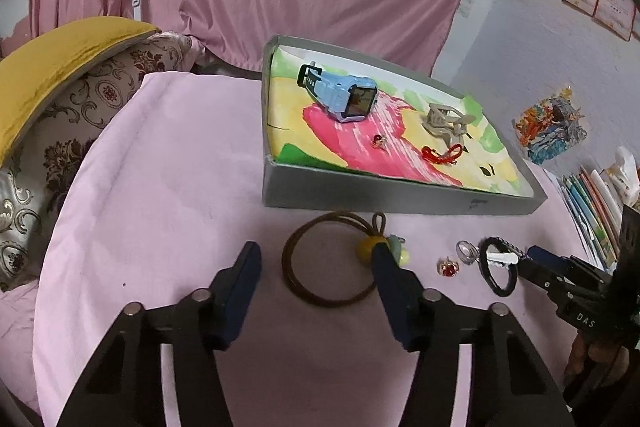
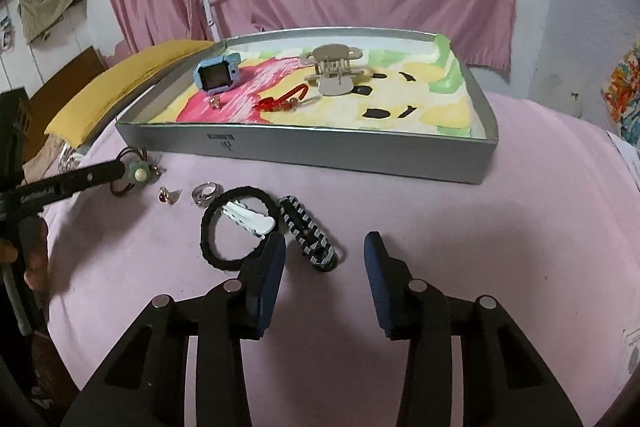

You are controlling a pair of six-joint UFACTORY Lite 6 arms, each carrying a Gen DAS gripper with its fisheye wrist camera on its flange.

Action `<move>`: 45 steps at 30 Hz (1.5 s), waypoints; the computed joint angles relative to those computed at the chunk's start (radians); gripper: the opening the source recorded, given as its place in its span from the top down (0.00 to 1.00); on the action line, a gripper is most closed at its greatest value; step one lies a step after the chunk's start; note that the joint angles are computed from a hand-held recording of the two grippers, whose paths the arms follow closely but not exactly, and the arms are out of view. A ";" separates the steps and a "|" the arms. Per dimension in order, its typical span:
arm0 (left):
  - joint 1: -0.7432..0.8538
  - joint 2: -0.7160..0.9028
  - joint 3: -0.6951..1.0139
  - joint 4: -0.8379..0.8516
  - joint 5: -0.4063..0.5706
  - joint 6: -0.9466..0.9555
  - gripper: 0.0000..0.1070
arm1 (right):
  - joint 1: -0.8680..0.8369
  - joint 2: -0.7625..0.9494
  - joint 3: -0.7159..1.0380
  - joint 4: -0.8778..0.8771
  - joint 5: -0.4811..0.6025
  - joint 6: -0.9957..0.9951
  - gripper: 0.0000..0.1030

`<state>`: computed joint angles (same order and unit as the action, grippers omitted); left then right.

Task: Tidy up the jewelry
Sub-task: 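Grasp the yellow-bead hair tie with the left gripper while the right gripper grasps the beaded bracelet, then carry the hair tie and beaded bracelet over the sand tray with both grippers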

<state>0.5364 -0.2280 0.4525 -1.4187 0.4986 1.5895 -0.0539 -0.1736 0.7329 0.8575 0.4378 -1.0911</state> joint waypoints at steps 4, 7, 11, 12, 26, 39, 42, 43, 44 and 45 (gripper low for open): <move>-0.030 0.004 0.007 0.007 -0.032 -0.009 0.64 | 0.023 0.012 0.016 -0.045 -0.001 0.036 0.67; -0.042 0.000 0.004 0.010 -0.054 -0.009 0.75 | 0.037 0.012 0.018 -0.065 -0.007 0.046 0.72; -0.039 0.007 0.012 0.054 -0.053 -0.043 0.95 | 0.036 0.002 0.009 -0.062 -0.007 0.036 0.84; -0.032 0.003 0.008 0.058 -0.045 -0.041 0.96 | 0.031 -0.005 0.002 -0.047 -0.003 0.018 0.85; -0.036 -0.291 -0.171 0.183 0.032 -0.167 0.97 | -0.080 -0.149 -0.130 0.093 0.112 -0.138 0.87; -0.046 -0.533 -0.220 0.257 0.120 -0.288 0.97 | -0.121 -0.288 -0.187 0.253 0.187 -0.267 0.87; -0.060 -0.572 -0.210 0.259 0.126 -0.305 0.97 | -0.104 -0.321 -0.182 0.262 0.182 -0.266 0.87; -0.061 -0.584 -0.207 0.264 0.129 -0.312 0.97 | -0.102 -0.332 -0.182 0.263 0.184 -0.263 0.87; -0.064 -0.596 -0.201 0.266 0.131 -0.319 0.97 | -0.100 -0.341 -0.178 0.261 0.184 -0.259 0.87; -0.070 -0.606 -0.198 0.265 0.129 -0.324 0.97 | -0.097 -0.355 -0.173 0.260 0.182 -0.256 0.87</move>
<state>0.4669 -0.8345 0.2549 -1.1536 0.6274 1.2653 -0.1512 -0.5287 0.5598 1.1176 0.6201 -1.3470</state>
